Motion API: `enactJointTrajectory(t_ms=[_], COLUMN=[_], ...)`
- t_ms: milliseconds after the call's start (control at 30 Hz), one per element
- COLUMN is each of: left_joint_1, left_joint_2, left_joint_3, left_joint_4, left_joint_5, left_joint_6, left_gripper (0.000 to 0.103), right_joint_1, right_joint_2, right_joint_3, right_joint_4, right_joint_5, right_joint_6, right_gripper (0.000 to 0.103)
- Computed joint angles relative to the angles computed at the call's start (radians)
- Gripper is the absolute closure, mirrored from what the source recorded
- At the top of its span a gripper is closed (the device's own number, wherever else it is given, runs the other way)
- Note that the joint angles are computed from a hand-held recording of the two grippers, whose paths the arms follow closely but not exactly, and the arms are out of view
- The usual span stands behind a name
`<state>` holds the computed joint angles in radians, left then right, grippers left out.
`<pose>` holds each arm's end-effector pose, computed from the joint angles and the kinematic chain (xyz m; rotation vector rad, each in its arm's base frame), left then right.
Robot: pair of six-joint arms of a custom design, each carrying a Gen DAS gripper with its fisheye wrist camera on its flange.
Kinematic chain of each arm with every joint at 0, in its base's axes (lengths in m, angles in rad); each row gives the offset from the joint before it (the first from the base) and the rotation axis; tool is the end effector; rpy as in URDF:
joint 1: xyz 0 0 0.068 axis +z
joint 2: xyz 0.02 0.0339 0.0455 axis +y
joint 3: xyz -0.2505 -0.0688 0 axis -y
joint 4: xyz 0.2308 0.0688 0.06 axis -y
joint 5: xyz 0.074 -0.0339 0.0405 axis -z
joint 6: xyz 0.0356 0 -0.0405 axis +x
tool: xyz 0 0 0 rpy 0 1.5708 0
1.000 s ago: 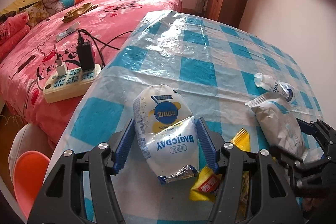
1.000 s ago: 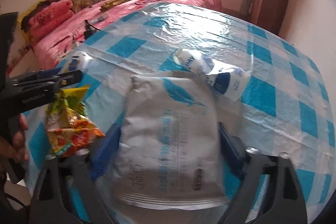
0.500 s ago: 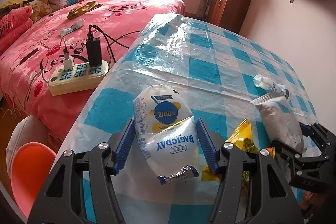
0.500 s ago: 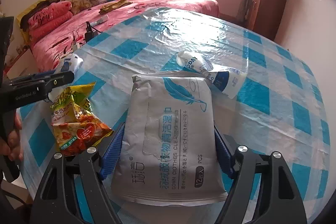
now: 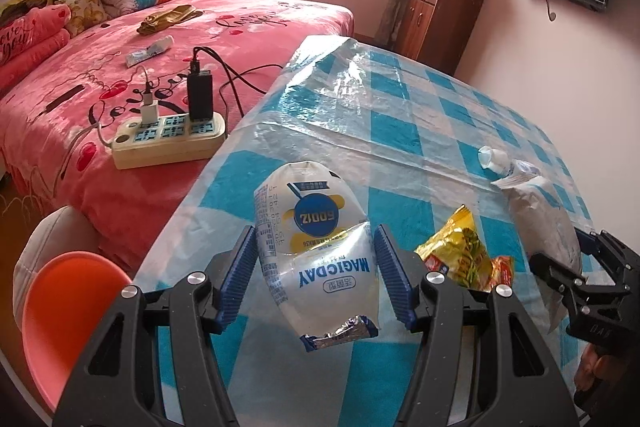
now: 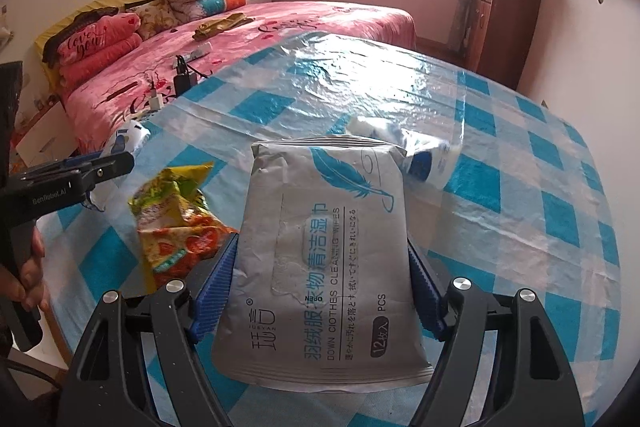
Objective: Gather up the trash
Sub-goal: 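Lift the bread bag and wet-wipe pack and carry both toward the orange bucket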
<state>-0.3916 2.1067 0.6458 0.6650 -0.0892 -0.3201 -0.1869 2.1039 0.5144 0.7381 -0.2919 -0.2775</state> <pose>0.2872 -0.1152 0.0278 0.0417 2.3752 -0.2383 0.2713 -0.0409 0.0160 -0.2388 2.3673 0.1343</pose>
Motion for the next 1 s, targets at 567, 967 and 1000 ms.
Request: enactJointTrajectory(t_ms=[567,967,1000], left_joint_1=[0.094,0.241,0.258], left_joint_2=[-0.126,-0.148,-0.142], left_joint_3=[-0.225,-0.339,-0.347], left_joint_4=[0.15,0.244,0.254], left_joint_5=[0.021,0.074,0.078], left_joint_6=[0.025,0.064,0.071], left_gripper=[0.042,0.042,0.042], right_joint_1=[0.13,0.311,0.333], right_joint_2=[-0.192,-0.271,-0.273], right_joint_3=[-0.101,-0.086,-0.081], right_joint_4=[-0.016,-0.093,-0.101], right_joint_5=[0.037,0.074,0.08], right_joint_6=[0.053,0.1,0.103], right_gripper=[0.026,0.026,0.026])
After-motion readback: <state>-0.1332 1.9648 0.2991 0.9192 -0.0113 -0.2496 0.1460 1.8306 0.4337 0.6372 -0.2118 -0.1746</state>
